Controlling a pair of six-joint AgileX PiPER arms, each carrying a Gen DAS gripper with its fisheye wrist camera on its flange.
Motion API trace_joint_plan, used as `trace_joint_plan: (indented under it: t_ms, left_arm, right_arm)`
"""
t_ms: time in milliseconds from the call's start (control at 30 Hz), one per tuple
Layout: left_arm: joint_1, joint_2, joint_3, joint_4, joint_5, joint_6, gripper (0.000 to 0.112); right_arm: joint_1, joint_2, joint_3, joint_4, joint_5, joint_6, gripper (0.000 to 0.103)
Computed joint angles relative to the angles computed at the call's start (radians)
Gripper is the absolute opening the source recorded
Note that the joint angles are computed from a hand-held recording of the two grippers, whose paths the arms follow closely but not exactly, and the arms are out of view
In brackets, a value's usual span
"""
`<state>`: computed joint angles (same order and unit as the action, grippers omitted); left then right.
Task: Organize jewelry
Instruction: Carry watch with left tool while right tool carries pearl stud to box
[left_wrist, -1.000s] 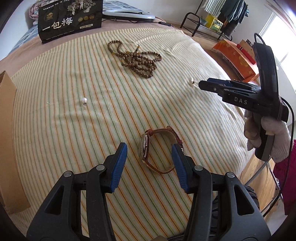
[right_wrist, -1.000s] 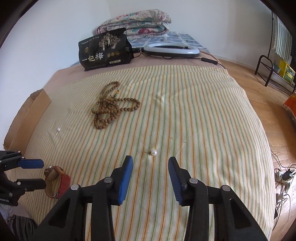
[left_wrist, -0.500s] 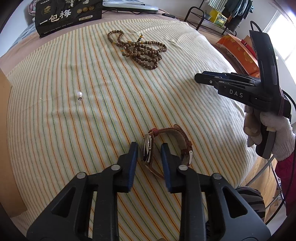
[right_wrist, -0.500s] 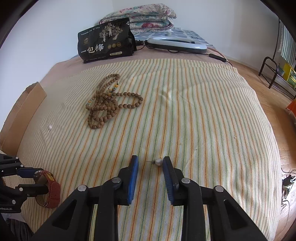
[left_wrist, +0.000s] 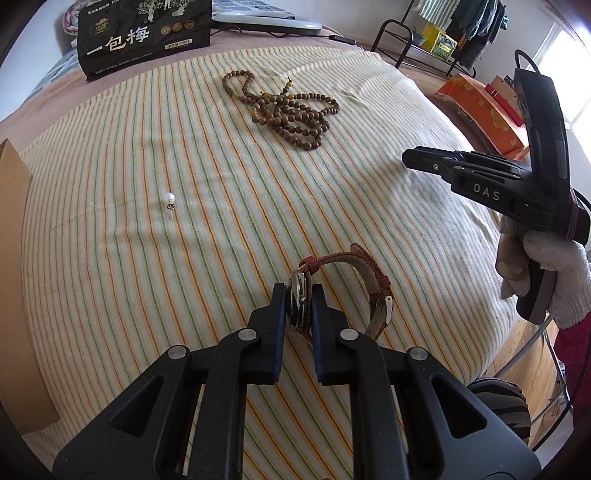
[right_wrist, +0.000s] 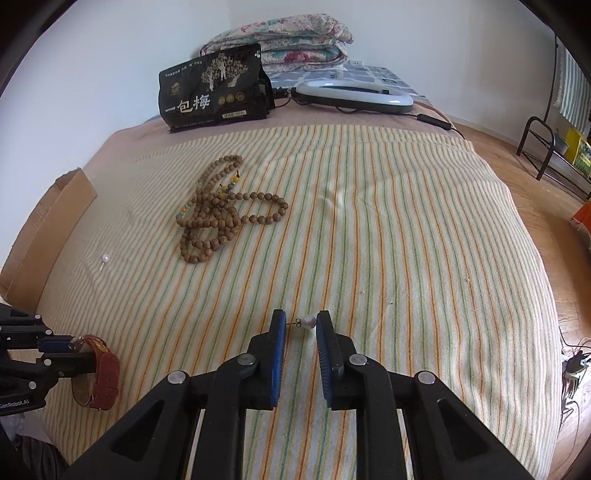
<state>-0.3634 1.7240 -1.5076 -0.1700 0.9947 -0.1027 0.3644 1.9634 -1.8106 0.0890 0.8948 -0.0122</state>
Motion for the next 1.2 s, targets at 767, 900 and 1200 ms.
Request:
trace_joint_plan:
  t_ms: [767, 900, 1200]
  left_arm:
    - [0.046, -0.161, 0.028, 0.015, 0.007, -0.02, 0.01]
    - [0.069, -0.199, 0.032, 0.022, 0.016, -0.017, 0.01]
    - [0.17, -0.284, 0.043, 0.01, 0.039, 0.021, 0.01]
  right_arm:
    - [0.037, -0.217, 0.061, -0.027, -0.012, 0.05, 0.015]
    - [0.057, -0.228, 0.037, -0.043, -0.001, 0.063, 0.015]
    - [0.133, -0.224, -0.05, -0.077, 0.029, 0.105, 0.015]
